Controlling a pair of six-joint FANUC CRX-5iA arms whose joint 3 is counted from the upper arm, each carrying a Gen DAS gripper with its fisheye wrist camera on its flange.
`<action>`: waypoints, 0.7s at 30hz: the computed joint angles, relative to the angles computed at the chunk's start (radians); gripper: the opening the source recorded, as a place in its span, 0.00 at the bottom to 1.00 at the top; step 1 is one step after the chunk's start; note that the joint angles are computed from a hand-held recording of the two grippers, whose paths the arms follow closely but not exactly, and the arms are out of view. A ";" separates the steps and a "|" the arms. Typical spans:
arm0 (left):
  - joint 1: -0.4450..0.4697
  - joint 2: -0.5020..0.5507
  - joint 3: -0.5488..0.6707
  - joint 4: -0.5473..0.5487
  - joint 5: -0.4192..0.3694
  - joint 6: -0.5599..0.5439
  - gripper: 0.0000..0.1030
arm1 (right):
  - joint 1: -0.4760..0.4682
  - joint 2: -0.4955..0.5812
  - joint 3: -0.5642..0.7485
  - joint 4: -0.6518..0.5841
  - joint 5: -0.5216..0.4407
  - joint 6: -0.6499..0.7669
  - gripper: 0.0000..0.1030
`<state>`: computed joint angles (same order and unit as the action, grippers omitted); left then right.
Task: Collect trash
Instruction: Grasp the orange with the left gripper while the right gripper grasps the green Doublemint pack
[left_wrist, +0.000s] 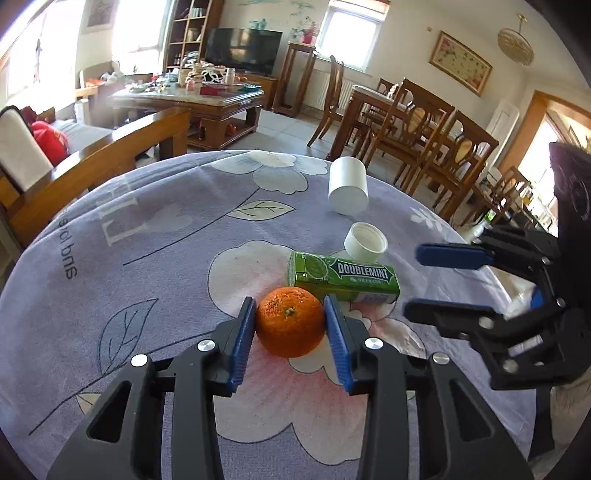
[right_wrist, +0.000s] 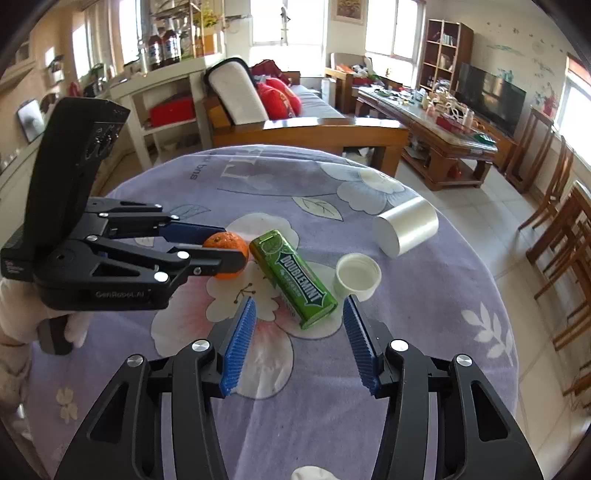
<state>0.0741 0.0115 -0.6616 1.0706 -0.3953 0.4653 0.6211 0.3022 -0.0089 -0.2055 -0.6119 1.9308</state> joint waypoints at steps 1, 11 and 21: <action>0.001 0.001 0.002 -0.004 -0.004 -0.001 0.36 | 0.002 0.012 0.013 0.002 -0.005 0.004 0.47; 0.034 0.007 -0.016 0.094 -0.076 -0.062 0.35 | 0.027 0.108 0.112 0.041 -0.053 0.047 0.47; 0.045 0.014 -0.013 0.109 -0.097 -0.068 0.35 | 0.037 0.130 0.130 0.063 -0.065 0.039 0.32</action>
<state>0.1192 0.0252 -0.6744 1.1797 -0.4920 0.3974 0.6579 0.4325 0.1210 -0.1428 -0.6770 1.9698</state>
